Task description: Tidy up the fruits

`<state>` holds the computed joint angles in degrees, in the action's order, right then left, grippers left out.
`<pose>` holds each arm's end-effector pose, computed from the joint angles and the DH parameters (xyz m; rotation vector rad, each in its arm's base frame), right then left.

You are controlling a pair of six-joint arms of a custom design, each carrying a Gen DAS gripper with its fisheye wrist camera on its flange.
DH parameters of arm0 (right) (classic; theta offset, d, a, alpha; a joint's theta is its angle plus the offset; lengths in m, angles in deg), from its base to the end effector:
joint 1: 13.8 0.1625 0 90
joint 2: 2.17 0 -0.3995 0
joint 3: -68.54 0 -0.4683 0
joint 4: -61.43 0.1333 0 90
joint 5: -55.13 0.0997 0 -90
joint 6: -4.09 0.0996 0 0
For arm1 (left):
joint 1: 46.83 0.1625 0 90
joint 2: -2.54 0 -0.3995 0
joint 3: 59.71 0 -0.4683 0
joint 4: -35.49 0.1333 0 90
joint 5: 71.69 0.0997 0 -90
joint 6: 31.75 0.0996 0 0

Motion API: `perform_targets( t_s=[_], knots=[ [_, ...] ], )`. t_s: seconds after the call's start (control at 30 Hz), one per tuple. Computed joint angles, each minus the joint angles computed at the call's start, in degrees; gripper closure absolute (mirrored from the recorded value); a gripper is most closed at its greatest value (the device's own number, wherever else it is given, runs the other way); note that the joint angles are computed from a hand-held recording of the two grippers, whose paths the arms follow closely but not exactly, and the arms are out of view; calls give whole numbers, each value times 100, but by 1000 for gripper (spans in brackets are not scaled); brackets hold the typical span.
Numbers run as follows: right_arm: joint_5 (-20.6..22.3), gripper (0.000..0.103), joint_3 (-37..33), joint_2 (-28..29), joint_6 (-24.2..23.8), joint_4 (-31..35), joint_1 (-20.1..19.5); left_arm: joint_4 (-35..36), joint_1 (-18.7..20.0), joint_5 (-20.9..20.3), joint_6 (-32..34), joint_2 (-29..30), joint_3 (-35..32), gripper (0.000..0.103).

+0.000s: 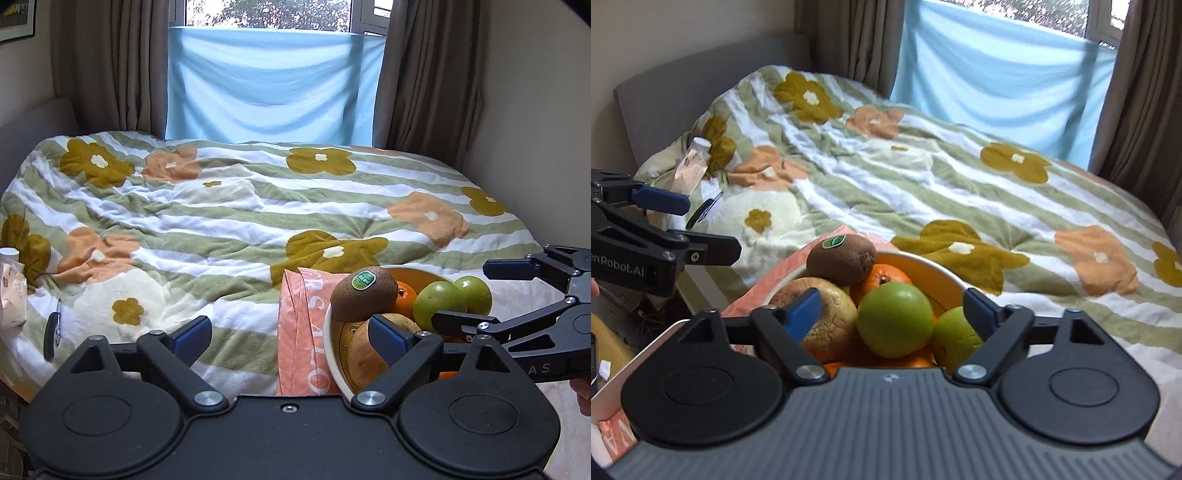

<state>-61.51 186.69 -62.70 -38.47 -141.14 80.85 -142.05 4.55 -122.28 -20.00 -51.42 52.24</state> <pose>0.1352 -0.5684 0.1453 0.6466 -2.1708 0.9327 -0.2259 -0.5977 0.0707 0.8379 2.3289 -0.8372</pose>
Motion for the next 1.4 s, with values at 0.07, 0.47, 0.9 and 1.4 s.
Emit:
perform_targets(
  t_s=[0.07, 0.47, 0.9, 1.4],
  knots=[
    [-10, 3, 61, -21, 63, -92, 7, -2, -24, -16, 32, -26, 40, 9],
    [-202, 3, 1011, -1143, 249, -355, 362, -307, -690, 207, -267, -508, 699, 9],
    [-1693, 0, 2418, -3416, 1310, -31, 1182, -57, -2219, 947, -1366, -1216, 1743, 6],
    [-3278, 0, 3496, -4601, 2096, 84, 1793, 1003, -3164, 1266, -2838, -1672, 2417, 0]
  ],
)
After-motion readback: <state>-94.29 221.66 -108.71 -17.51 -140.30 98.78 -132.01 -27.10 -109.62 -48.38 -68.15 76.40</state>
